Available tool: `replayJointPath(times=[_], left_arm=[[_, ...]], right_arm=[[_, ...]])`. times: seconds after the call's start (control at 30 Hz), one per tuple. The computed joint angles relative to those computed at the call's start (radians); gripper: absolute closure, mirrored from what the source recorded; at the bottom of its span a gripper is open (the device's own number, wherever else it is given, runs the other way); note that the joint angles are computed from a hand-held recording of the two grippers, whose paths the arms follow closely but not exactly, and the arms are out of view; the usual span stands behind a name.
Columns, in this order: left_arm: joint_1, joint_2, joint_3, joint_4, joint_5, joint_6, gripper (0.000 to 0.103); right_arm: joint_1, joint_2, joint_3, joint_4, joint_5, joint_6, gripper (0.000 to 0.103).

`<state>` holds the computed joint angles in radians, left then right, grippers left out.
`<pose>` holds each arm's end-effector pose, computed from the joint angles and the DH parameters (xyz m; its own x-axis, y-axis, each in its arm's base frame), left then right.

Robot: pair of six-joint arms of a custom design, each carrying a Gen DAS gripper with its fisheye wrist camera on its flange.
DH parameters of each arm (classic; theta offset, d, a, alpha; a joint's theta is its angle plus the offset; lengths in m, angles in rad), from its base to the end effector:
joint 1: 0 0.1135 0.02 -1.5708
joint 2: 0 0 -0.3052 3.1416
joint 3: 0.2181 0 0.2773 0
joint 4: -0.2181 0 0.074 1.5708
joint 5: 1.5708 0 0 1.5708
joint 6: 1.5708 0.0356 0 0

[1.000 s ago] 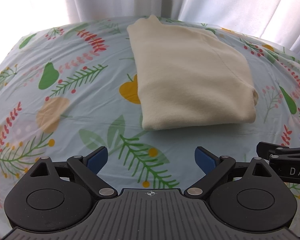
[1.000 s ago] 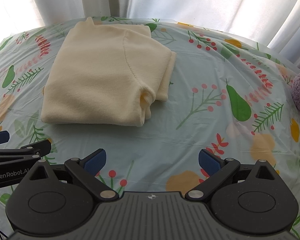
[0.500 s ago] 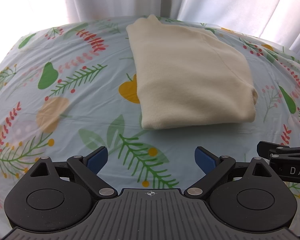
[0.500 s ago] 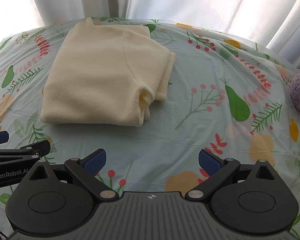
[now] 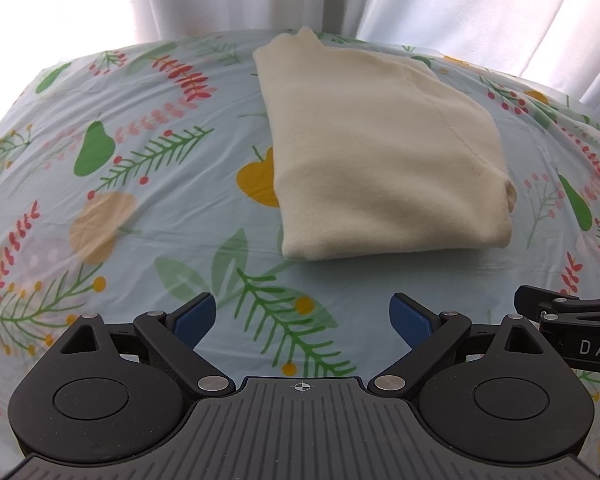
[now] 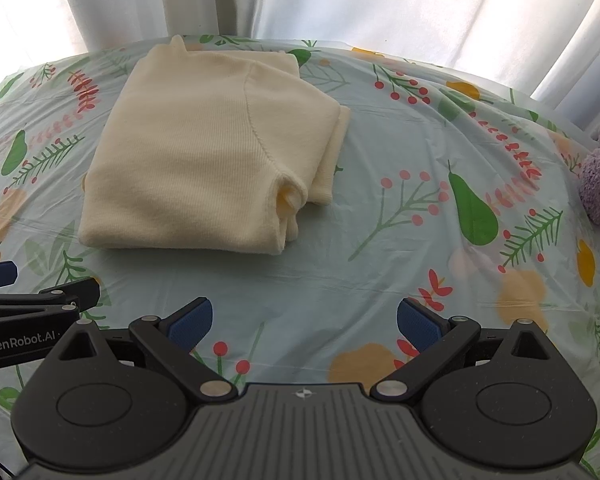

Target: Fold small clothes

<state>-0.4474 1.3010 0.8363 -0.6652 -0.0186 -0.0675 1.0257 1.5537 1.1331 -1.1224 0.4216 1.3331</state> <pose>0.2296 -0.1094 0.2409 -0.8422 0.3293 -0.4269 0.3694 0.9292 -0.0120 0.1625 0.2399 0.2564 -0.8746 0.2680 -0.4041 0.3214 0.9444 -0.0693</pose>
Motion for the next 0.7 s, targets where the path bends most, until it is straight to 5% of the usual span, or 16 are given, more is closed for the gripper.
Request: replayJointPath(times=[0.7], left_arm=[[-0.014, -0.005, -0.003, -0.002, -0.015, 0.014, 0.006]], right_arm=[[0.003, 0.006, 0.006, -0.006, 0.014, 0.005, 0.004]])
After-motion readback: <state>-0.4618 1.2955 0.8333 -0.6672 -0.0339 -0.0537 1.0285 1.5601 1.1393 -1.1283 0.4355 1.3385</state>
